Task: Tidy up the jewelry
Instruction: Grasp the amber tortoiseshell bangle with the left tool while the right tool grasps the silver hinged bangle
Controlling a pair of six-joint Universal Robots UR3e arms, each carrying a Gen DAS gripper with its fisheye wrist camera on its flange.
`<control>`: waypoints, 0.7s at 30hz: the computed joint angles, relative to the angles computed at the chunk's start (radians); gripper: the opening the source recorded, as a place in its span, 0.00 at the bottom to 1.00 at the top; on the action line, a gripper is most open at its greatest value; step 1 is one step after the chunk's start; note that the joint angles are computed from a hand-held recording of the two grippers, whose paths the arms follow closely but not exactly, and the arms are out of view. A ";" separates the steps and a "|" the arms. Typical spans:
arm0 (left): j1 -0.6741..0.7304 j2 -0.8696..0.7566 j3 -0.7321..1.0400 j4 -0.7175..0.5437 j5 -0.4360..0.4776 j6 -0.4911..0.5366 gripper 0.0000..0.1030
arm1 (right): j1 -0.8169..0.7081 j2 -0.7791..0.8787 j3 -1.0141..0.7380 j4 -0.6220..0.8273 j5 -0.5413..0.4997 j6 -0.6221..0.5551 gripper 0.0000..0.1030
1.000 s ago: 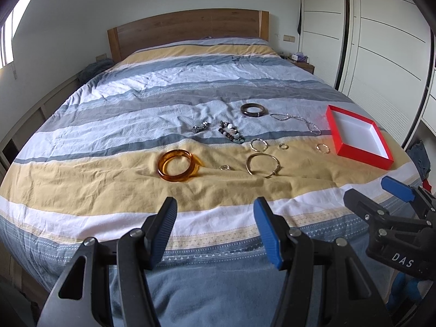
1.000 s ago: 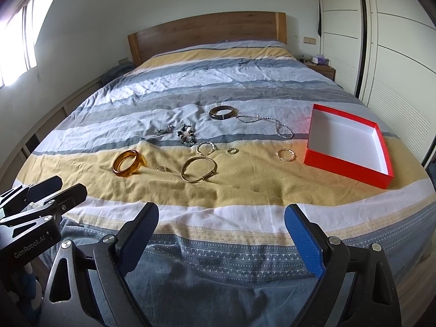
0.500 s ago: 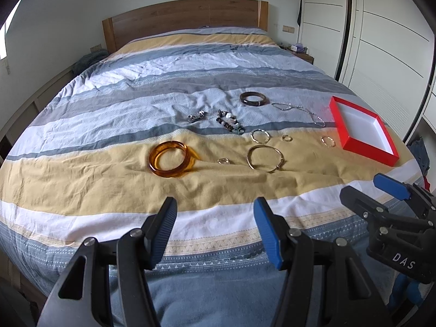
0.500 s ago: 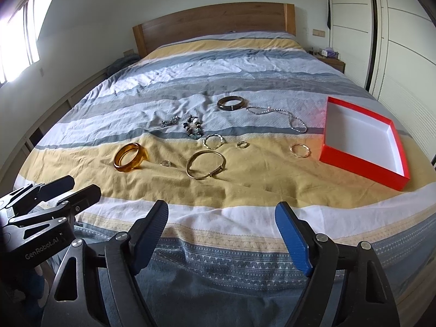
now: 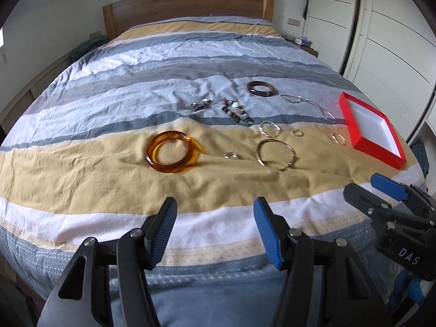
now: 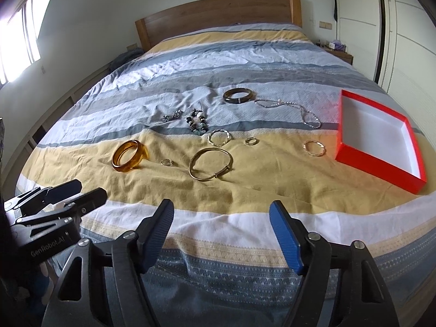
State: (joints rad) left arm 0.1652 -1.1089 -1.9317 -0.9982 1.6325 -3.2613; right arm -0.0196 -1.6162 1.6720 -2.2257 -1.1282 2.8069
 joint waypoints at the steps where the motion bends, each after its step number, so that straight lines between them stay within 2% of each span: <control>1: 0.028 0.006 -0.003 -0.005 -0.017 0.012 0.55 | 0.005 0.014 -0.010 0.000 0.000 0.003 0.64; 6: 0.179 0.002 -0.006 0.000 -0.084 0.070 0.55 | 0.045 0.140 -0.116 0.009 -0.003 0.017 0.55; 12: 0.297 -0.111 0.015 0.080 -0.085 0.103 0.55 | 0.087 0.329 -0.283 0.030 -0.020 0.043 0.43; 21: 0.338 -0.356 0.077 0.212 -0.090 0.101 0.55 | 0.134 0.601 -0.566 0.092 -0.059 0.083 0.30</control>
